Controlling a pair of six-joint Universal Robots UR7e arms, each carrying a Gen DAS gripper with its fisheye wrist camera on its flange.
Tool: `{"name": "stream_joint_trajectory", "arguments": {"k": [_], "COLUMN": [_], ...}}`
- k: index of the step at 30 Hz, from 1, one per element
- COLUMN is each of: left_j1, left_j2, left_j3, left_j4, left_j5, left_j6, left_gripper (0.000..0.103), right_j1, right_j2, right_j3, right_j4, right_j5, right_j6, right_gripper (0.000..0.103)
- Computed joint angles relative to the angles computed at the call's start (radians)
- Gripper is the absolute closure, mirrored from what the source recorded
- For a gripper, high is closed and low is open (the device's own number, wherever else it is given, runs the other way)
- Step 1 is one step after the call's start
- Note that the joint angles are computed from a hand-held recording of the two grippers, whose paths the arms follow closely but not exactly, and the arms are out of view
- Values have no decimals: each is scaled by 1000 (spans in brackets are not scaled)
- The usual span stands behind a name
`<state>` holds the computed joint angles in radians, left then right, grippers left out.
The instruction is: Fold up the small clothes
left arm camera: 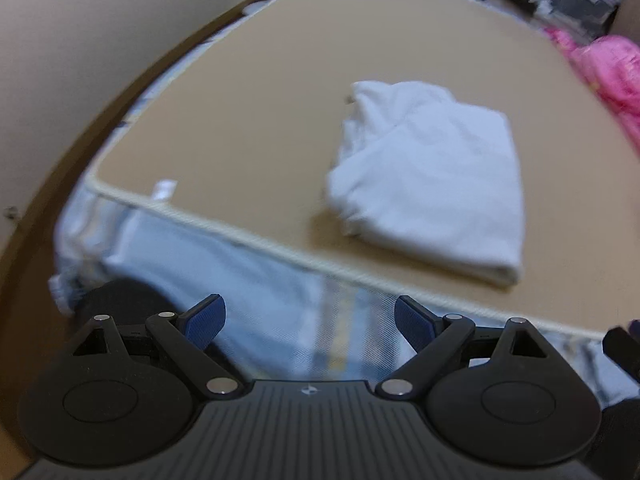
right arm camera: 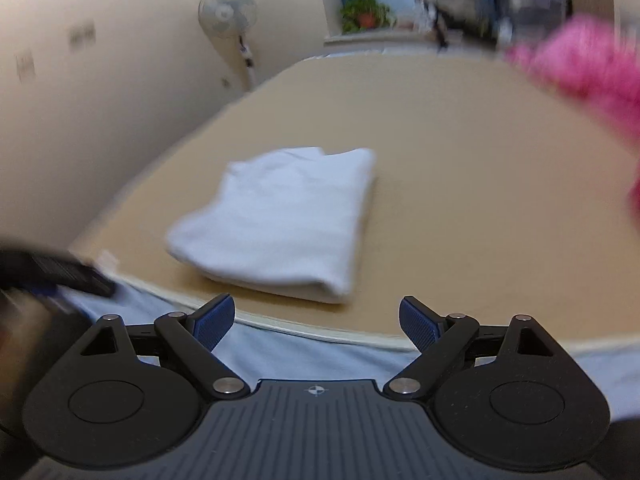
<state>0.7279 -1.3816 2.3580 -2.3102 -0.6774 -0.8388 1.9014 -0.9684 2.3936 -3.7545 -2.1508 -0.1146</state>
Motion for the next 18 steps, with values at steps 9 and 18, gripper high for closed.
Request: {"name": "stream_joint_trajectory", "arguments": {"k": [9,18], "left_j1": [247,416], "left_j2": [184,337], "left_j3": [-126,-293], "left_j4": [-396,-432], "left_j5": [-272,-402], "left_j6": [126,108], "left_gripper": [9,9], "right_j1": [-240,-376], "right_j2": [-81,162], "right_j3": [-232,-778], "right_j4": [302,773], "right_j5": [312,351], "right_j6": [67,225], "right_gripper": [5,5]}}
